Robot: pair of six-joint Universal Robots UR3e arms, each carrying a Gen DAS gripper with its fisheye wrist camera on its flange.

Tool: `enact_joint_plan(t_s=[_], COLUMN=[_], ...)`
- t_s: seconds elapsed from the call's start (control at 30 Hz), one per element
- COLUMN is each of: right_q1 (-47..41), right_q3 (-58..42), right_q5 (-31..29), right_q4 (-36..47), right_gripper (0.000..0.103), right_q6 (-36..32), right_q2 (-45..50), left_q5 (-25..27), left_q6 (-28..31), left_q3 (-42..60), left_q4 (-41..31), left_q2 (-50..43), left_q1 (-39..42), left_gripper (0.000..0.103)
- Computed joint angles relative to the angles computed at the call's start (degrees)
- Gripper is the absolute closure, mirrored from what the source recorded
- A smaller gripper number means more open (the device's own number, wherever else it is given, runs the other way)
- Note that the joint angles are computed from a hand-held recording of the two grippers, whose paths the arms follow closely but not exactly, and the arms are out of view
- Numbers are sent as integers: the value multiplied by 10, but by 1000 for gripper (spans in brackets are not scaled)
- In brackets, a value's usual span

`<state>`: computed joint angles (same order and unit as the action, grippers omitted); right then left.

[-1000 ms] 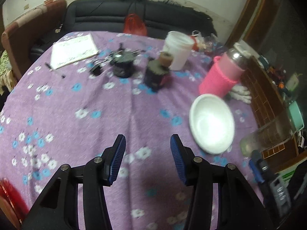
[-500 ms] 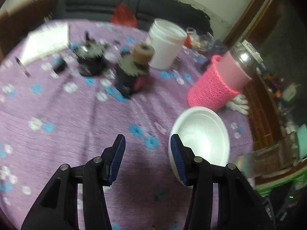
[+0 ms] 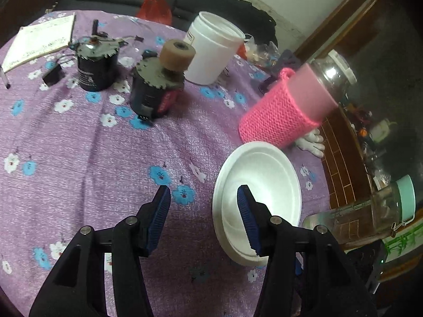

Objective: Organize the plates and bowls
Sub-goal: 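Move both grippers to the white bowl beside the pink thermos, then close both grippers on the rim of that white bowl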

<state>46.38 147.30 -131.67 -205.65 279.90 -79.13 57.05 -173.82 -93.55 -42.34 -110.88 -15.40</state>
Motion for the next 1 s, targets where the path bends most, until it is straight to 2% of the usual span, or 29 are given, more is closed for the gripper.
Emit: enact_joint_plan(t_s=[0.33,0.43,0.47,0.5,0.53,0.57,0.63,0.7,0.73,0.77,0.83,1.0], right_q1=[-19,-10,-12,-14,-13,-16,-27,-25,-25,-24,-21,-22], right_q3=[-13,-32,-38,-44,-49,-54,-58,-64,-63,-66,-74,-48], right_q5=[11,-6,-4,-1,-3,1,22,23,27,28,27,41], right_q4=[32,93,110,125,143,151,147,144,130,129,156,106], right_gripper=[41,42,45,47,54,66,79,82,89,90,91,91], right_q6=[-3,6,3,-1,1,-3,-19,-22,-29,-32,-25,-16], right_q2=[1,-8,-11,-13,-15,-13,-6,-1,3,4,-3,2], left_q5=[48,65,77,82,88,89,83,79,85,92,95,89], left_q6=[-14,-15,-15,-14,-13,-8,-7,0,0,2,11,21], left_q3=[-10,-19,-18,-17,-13,-6,0,-5,-9,-12,-19,-9], left_q4=[50,81,86,90,91,82,77,77,84,88,84,59], left_q2=[-24,-29,-32,-36,-40,-47,-56,-51,-48,-45,-35,-26], left_q1=[-51,-63,-69,-73,-76,-78,-77,-74,-78,-81,-77,-71], left_gripper=[53,53,54,66,80,83,90,93,93,93,94,94])
